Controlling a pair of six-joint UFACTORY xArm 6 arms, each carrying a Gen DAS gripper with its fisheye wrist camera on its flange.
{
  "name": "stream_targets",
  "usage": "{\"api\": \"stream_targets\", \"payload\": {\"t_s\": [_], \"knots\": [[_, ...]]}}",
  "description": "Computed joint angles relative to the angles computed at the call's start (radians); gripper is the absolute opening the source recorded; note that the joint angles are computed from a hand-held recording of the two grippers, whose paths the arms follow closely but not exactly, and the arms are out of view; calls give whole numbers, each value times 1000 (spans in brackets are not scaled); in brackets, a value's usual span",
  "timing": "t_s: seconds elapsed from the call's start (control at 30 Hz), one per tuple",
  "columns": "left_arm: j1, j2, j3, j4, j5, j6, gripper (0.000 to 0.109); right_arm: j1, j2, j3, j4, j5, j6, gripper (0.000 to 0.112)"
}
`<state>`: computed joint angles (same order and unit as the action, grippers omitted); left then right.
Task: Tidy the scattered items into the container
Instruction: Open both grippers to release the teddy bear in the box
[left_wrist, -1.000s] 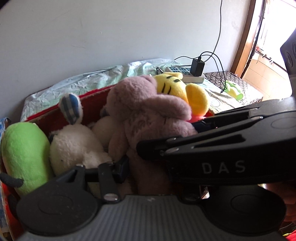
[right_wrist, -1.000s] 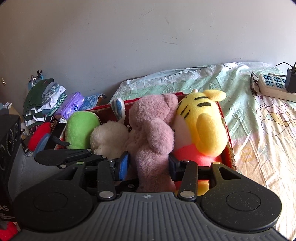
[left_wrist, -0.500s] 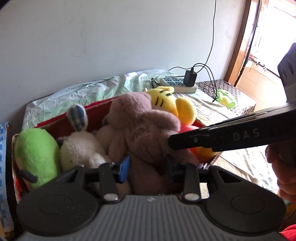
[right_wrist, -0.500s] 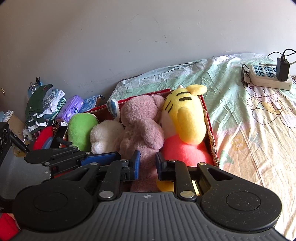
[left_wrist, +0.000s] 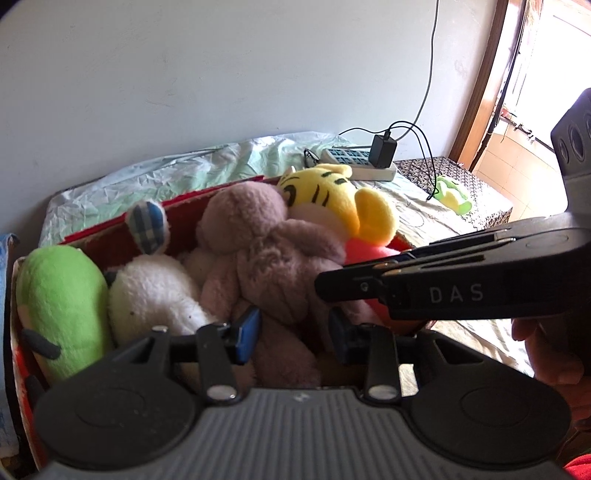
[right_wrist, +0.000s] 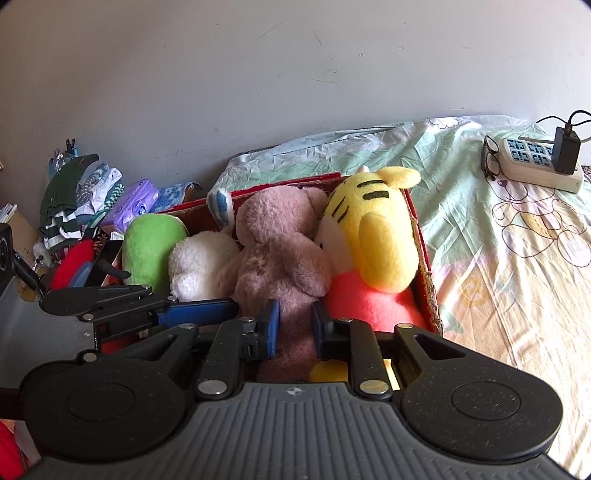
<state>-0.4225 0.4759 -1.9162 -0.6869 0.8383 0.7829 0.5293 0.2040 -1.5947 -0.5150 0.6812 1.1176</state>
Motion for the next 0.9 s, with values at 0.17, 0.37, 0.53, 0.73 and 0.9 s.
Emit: {"api": "stream_targets", "payload": {"t_s": [0.17, 0.37, 0.53, 0.73, 0.9], "knots": [[-2, 4, -4, 13, 3, -20, 37, -1, 16, -11, -2, -1, -1, 21], [3, 20, -38, 24, 22, -55, 42, -1, -5, 2, 8, -16, 32, 23], [3, 17, -56, 51, 25, -116, 47, 10, -12, -18, 4, 21, 41, 23], [-19, -17, -26, 164, -22, -217, 57, 17, -21, -21, 18, 44, 56, 23], [-29, -49, 15, 248, -51, -296, 59, 24, -43, 5, 5, 40, 98, 22]]}}
